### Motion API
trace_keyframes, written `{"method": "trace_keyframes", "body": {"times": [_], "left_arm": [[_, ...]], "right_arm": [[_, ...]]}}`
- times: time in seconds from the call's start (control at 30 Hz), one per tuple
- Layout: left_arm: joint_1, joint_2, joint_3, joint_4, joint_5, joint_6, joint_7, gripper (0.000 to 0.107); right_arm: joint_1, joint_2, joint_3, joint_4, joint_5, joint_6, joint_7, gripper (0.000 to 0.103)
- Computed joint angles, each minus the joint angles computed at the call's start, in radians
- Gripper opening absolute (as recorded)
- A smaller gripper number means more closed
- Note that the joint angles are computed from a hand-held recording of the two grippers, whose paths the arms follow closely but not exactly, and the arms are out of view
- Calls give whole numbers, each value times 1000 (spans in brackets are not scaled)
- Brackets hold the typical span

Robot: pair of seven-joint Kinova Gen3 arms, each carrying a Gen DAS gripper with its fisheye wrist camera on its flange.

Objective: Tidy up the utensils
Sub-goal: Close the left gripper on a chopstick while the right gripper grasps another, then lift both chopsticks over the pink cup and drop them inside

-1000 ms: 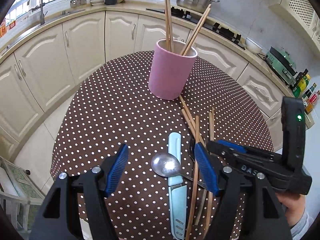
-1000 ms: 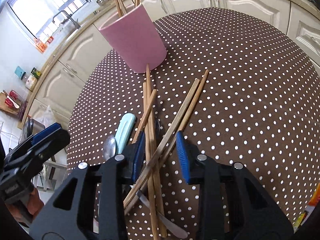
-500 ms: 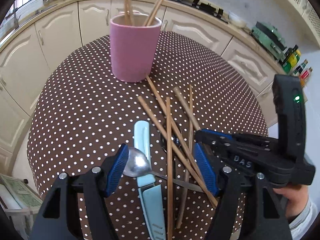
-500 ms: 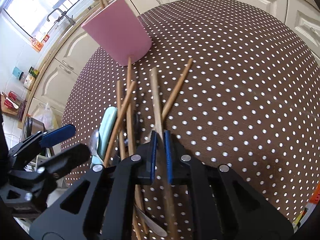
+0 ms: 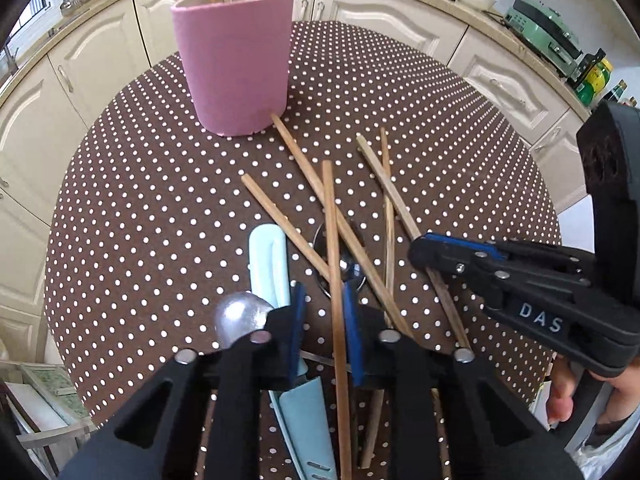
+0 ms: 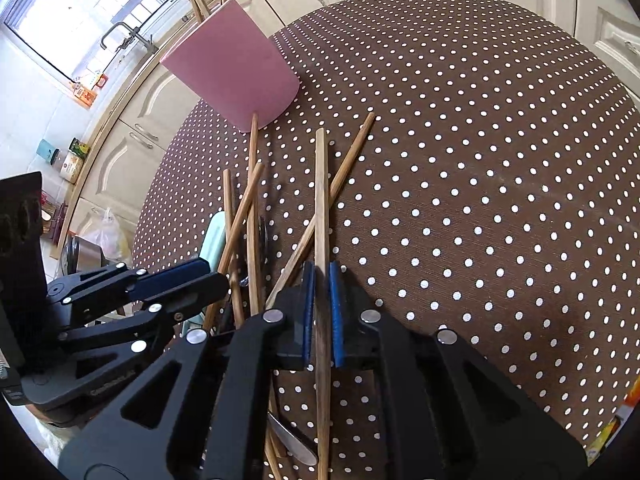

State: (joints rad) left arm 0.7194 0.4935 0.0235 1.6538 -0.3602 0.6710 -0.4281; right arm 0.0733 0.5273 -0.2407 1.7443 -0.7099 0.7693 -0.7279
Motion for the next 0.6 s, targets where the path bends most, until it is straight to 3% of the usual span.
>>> {"method": "trace_keyframes", "body": {"times": [0.07, 0.37, 0.6], "left_arm": [[-15, 8, 9, -3, 12, -9, -15, 7], [30, -50, -60, 81, -40, -125, 66, 5], [59, -101, -87, 108, -140, -139, 184, 5]], "right_arm": [[0, 0, -1, -2, -2, 1, 1, 8], [36, -33, -17, 15, -57, 15, 80, 7], [-91, -93, 53, 23, 80, -70, -42, 8]]}}
